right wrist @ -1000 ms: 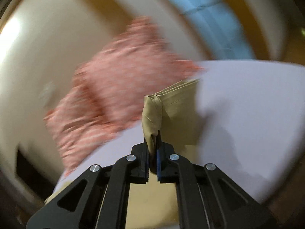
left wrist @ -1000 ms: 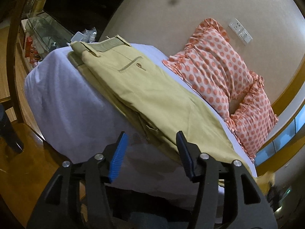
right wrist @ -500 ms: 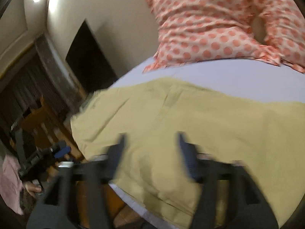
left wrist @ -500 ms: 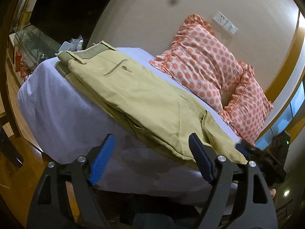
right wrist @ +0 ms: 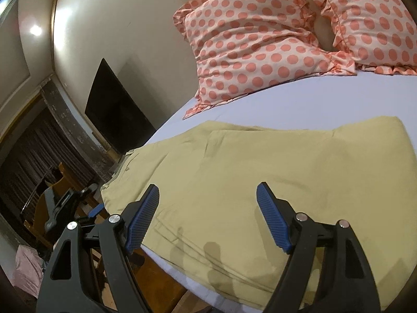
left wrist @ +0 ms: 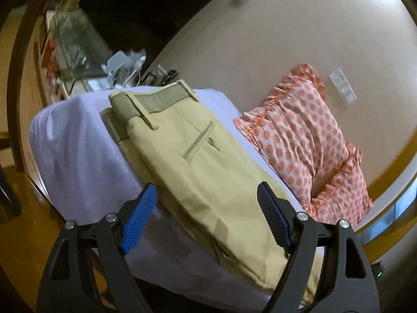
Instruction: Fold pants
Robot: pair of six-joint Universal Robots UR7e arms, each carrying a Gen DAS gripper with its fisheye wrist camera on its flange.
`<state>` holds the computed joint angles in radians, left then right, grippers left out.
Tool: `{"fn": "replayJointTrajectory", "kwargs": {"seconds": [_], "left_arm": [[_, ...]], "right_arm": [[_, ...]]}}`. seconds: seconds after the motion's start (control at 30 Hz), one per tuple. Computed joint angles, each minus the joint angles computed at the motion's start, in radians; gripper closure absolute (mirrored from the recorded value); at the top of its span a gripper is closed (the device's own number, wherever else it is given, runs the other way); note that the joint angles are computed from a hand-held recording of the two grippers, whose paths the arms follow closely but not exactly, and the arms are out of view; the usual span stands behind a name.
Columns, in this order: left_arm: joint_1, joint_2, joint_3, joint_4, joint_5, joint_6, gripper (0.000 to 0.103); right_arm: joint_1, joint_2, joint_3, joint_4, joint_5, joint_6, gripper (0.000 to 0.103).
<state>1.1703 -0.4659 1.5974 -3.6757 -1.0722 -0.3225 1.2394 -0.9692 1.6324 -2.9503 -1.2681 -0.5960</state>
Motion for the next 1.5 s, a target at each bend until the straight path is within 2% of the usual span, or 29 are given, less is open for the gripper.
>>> {"fn": "replayJointTrajectory", "kwargs": {"seconds": [0.07,0.17,0.3,0.63,0.77,0.9,0.97,1.07,1.13,1.23,1.3,1.33,1.37,1.4,1.5], "left_arm": [[0.023,-0.012,0.000,0.038,-0.044,-0.075,0.026],[0.025,-0.021,0.018,0.041,-0.067,-0.109,0.027],[0.042,-0.026,0.036,0.054,-0.145,-0.165,0.027],[0.038,-0.020,0.033,0.057,-0.192,-0.207,0.025],[0.052,-0.012,0.020,0.061,-0.318,-0.230,0.024],[0.067,0.003,-0.024,0.108,-0.342,-0.248,0.024],[0.082,0.013,-0.045,0.097,-0.357,-0.261,0.029],[0.096,0.022,-0.086,0.079,-0.317,-0.256,0.032],[0.096,0.013,-0.106,0.102,-0.254,-0.250,0.034],[0.117,0.008,-0.144,0.139,-0.246,-0.276,0.041],[0.120,0.007,-0.172,0.180,-0.203,-0.267,0.050],[0.121,0.009,-0.187,0.203,-0.182,-0.261,0.062],[0.115,0.009,-0.199,0.235,-0.138,-0.257,0.083],[0.110,0.002,-0.193,0.258,-0.102,-0.246,0.090],[0.049,0.004,-0.216,0.318,0.066,-0.126,0.094]], "right_arm": [[-0.001,0.002,0.002,0.000,0.004,0.001,0.024],[-0.001,0.001,0.005,-0.005,0.007,0.002,0.024],[0.000,0.004,0.003,-0.010,0.010,0.005,0.024],[0.001,0.014,-0.015,-0.005,-0.010,0.032,0.023],[0.001,0.017,-0.017,-0.011,-0.014,0.034,0.022],[0.000,0.018,-0.019,-0.007,-0.013,0.035,0.022],[0.000,0.016,-0.016,-0.009,-0.013,0.032,0.022],[-0.003,0.017,-0.016,-0.017,-0.007,0.035,0.022],[-0.006,0.016,-0.016,-0.018,-0.002,0.038,0.022],[-0.011,0.013,-0.014,-0.021,0.015,0.040,0.022],[-0.014,0.010,-0.010,-0.026,0.020,0.037,0.022],[-0.016,0.009,-0.009,-0.028,0.023,0.037,0.022],[-0.018,0.006,-0.008,-0.027,0.029,0.035,0.022],[-0.021,0.003,-0.006,-0.032,0.032,0.037,0.022],[-0.035,-0.010,0.002,-0.065,0.052,0.044,0.022]]}}
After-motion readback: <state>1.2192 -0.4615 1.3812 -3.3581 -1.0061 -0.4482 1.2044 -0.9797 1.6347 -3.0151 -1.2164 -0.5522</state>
